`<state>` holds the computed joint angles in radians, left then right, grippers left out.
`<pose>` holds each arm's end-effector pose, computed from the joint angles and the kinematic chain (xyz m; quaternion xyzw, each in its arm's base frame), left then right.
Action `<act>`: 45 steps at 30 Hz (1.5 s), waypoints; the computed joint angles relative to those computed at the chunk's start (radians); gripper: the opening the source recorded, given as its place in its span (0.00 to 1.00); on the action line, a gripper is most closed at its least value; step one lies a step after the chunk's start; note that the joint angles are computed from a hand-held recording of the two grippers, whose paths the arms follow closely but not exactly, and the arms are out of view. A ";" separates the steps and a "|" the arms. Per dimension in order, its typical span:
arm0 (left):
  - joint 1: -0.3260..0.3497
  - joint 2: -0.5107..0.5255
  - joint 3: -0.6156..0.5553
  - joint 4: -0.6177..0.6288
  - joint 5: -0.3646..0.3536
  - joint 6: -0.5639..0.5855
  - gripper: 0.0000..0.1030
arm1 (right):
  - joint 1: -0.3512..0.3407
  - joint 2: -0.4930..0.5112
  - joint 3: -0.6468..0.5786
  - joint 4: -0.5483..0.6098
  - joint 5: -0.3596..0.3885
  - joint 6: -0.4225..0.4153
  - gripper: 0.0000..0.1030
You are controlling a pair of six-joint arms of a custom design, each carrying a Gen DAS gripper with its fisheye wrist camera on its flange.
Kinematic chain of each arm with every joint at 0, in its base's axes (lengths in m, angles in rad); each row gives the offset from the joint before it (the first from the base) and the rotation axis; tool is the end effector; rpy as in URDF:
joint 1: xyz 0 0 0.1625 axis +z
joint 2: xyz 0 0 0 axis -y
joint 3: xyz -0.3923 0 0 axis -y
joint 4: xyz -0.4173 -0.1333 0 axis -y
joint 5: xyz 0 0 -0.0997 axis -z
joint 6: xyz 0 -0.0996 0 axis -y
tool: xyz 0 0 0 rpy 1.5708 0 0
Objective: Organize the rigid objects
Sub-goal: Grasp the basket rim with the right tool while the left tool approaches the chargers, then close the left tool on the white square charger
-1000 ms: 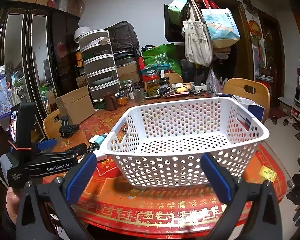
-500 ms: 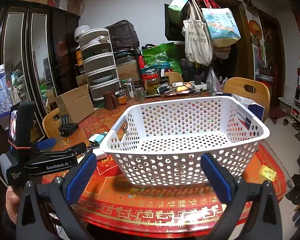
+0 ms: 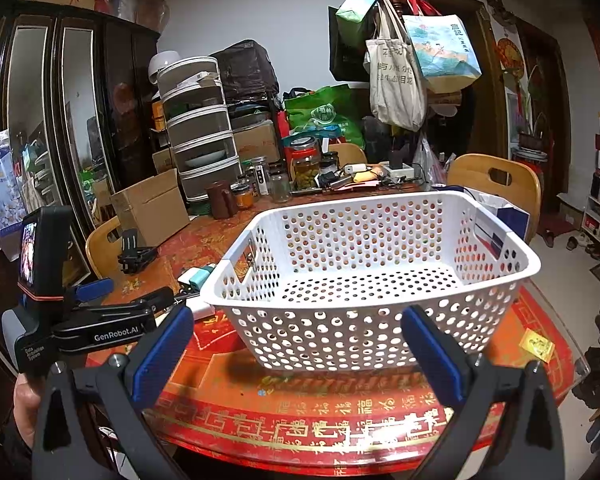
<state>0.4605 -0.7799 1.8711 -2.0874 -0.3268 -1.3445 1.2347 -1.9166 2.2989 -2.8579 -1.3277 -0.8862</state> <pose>-0.3806 -0.4429 -0.0129 0.0729 0.7934 -0.4486 0.4050 0.0193 -0.4218 0.3946 0.2935 -0.8448 0.4179 0.1597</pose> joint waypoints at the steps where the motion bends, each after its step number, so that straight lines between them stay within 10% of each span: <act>1: 0.000 0.000 0.001 -0.002 0.000 0.001 1.00 | 0.000 0.000 0.000 -0.001 -0.002 0.000 1.00; 7: 0.002 -0.003 0.003 0.014 0.008 -0.012 1.00 | -0.001 -0.001 0.002 -0.026 -0.011 -0.003 1.00; 11: 0.013 -0.046 -0.001 0.243 0.036 -0.197 1.00 | -0.002 0.034 -0.071 -0.057 -0.046 0.018 1.00; 18: 0.099 -0.205 0.074 0.426 -0.034 -0.366 1.00 | 0.008 0.257 -0.389 0.034 -0.308 0.130 1.00; 22: 0.166 -0.208 0.083 0.283 -0.141 -0.145 1.00 | -0.017 0.360 -0.526 0.125 -0.358 0.165 0.99; 26: 0.182 -0.185 0.118 0.041 -0.171 0.037 1.00 | -0.044 0.422 -0.612 0.233 -0.357 0.204 0.84; 34: 0.187 -0.075 0.035 0.071 -0.194 0.070 1.00 | -0.019 0.457 -0.639 0.293 -0.394 0.208 0.72; 39: 0.189 -0.054 0.044 -0.022 -0.195 0.123 1.00 | -0.004 0.469 -0.653 0.302 -0.420 0.232 0.27; 45: 0.179 -0.039 0.033 0.015 -0.164 0.100 1.00 | 0.025 0.481 -0.630 0.229 -0.488 0.221 0.16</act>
<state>0.6399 -0.8190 1.9036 -2.0728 -0.4909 -1.2449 1.2598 -1.4355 1.6686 -2.6288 -1.8160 -0.6657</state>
